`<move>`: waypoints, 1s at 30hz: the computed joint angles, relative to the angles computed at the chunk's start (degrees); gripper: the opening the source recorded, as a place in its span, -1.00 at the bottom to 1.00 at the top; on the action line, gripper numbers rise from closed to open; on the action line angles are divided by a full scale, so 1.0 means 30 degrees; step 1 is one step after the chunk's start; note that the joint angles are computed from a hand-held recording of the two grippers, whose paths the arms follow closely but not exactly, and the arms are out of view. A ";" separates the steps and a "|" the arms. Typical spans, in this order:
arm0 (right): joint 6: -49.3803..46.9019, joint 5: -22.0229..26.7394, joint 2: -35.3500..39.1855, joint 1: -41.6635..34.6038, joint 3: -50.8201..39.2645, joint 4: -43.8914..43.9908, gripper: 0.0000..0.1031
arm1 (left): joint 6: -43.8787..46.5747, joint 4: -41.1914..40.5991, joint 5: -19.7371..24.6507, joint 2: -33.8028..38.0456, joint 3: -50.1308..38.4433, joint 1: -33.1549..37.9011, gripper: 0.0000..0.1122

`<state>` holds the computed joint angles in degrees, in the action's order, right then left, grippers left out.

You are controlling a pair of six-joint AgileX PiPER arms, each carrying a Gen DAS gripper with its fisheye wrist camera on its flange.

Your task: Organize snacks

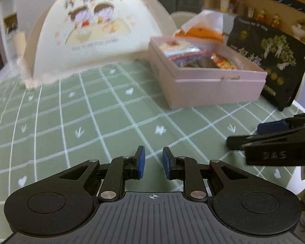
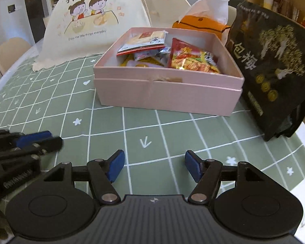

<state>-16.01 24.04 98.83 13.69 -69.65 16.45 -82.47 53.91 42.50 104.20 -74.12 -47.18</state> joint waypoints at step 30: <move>-0.1963 -0.6062 0.0437 0.0038 0.2690 0.3048 1.00 | -0.2861 0.3199 0.0427 0.1619 -0.0768 -0.0568 -0.56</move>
<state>-21.90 5.85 100.14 13.80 -61.58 25.59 -91.05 63.51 43.78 109.06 -76.42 -48.89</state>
